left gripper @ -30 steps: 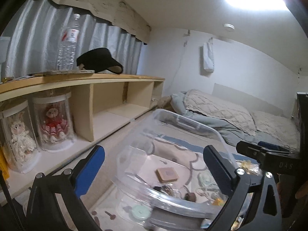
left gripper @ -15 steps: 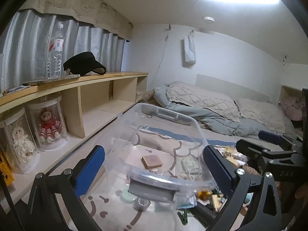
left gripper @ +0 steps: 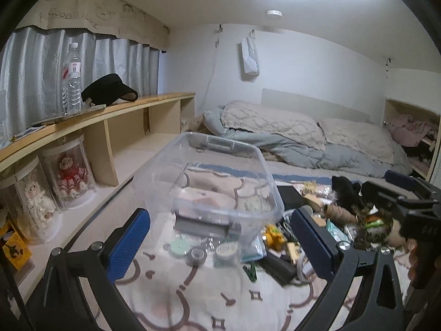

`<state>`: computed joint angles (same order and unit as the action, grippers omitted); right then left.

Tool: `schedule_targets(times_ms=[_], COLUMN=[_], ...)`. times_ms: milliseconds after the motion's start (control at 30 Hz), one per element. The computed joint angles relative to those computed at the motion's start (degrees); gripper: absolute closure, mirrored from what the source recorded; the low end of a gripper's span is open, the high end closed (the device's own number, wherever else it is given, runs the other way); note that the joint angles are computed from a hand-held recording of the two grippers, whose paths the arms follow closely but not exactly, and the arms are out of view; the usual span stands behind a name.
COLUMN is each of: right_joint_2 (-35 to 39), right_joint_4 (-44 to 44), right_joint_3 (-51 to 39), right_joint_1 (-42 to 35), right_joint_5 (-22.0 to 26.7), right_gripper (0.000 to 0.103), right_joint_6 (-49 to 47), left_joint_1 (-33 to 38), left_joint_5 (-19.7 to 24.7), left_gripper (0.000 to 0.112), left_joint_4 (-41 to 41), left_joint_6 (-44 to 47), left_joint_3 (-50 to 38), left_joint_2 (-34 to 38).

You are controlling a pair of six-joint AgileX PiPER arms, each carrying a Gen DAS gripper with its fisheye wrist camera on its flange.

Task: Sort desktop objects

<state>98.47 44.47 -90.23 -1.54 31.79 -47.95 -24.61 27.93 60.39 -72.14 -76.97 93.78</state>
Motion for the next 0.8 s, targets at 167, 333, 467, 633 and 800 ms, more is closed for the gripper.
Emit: schedule_targets(times_ms=[167, 333, 467, 633, 800], right_joint_2=[-5.4, -9.5, -12.0, -14.4, -16.0], right_joint_4=[2.6, 6.7, 9.4, 13.1, 13.8], right_joint_3=[7.3, 13.0, 16.3, 19.9, 22.3], right_joint_1=[-2.0, -4.8, -6.8, -9.4, -10.9], right_joint_5=[-1.3, -1.1, -0.9, -0.1, 0.0], right_gripper=[0.0, 0.0, 0.0, 0.0, 0.0], right_joint_6=[-4.1, -7.9, -10.6, -15.3, -18.1], left_joint_1=[-1.8, -3.9, -5.7, -7.2, -8.7], left_joint_5=[0.3, 0.7, 1.7, 1.9, 2.7], left_gripper=[0.01, 0.01, 0.01, 0.01, 0.01], left_joint_4=[2.6, 6.1, 7.6, 7.8, 8.4], left_joint_6=[-4.0, -8.2, -10.0, -11.9, -13.2], left_joint_3=[4.9, 9.1, 11.3, 13.9, 15.3], left_joint_2=[-3.8, -7.1, -9.2, -11.4, -12.6])
